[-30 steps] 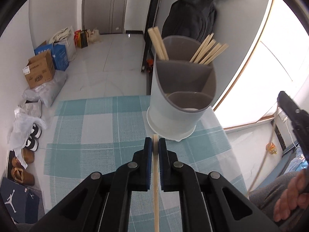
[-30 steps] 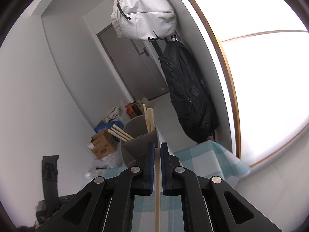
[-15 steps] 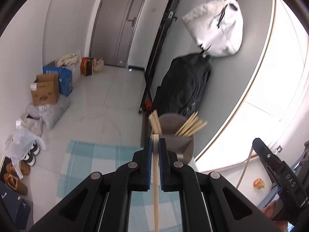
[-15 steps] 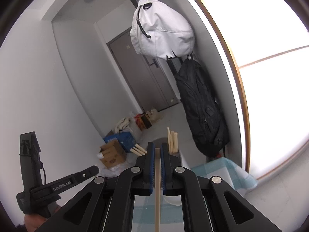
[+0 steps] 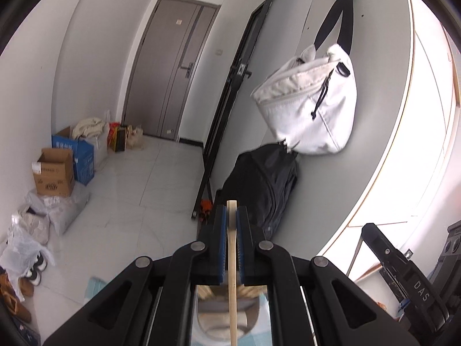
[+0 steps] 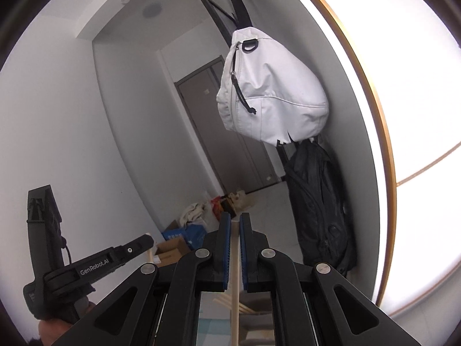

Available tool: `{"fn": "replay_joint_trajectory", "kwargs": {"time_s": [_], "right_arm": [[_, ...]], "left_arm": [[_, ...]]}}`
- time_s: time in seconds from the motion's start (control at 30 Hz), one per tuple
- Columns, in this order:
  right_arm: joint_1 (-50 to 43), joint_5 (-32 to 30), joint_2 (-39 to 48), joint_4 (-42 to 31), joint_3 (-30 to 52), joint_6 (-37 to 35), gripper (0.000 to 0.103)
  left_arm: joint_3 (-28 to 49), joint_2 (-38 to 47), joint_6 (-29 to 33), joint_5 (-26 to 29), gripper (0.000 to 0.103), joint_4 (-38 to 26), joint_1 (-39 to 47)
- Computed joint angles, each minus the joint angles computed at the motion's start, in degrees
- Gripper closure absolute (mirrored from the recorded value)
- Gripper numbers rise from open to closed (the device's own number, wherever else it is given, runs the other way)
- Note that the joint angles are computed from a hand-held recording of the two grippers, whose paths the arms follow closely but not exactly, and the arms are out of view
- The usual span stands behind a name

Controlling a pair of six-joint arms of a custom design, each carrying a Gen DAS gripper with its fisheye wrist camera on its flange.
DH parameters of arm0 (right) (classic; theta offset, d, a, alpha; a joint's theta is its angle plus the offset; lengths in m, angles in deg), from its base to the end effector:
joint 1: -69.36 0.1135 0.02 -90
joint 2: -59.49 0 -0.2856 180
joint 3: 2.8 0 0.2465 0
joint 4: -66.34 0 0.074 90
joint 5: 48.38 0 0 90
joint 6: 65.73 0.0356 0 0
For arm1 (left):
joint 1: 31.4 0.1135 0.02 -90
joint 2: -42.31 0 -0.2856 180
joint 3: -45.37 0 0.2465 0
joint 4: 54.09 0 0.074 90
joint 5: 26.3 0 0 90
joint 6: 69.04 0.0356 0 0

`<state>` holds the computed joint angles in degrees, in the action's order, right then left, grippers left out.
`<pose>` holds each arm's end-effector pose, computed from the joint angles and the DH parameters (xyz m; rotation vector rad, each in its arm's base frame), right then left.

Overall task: Organize utensils
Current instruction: 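Raise both held chopsticks up over the white holder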

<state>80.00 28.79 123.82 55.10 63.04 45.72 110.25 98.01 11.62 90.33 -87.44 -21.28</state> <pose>0.2441 0.0539 0.3590 -0.0003 1.7750 0.6027 0.1987 0.0192 0.3454 -0.0351 1.9725 -0.4529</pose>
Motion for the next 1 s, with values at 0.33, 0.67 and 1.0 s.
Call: {"fn": "replay_joint_trajectory", "kwargs": {"time_s": [0.33,0.67,1.0], "right_arm": [[0.4,2.0,17.2,10.9,8.4,-0.6,0.098],[2.6,5.6,27.7,24.8,6.6,-1.2,0.098],[3.5,6.3,31.1,32.8,2.4,-5.1,0.098]], "left_arm": [[-0.3,11.1,-2.3,-4.2,0.101,16.0,-2.8],[-5.6,19.0,-4.1,-4.7,0.101,32.3,-2.6],[-9.0,21.6,-3.4,-3.7,0.101,39.1,-3.7]]}}
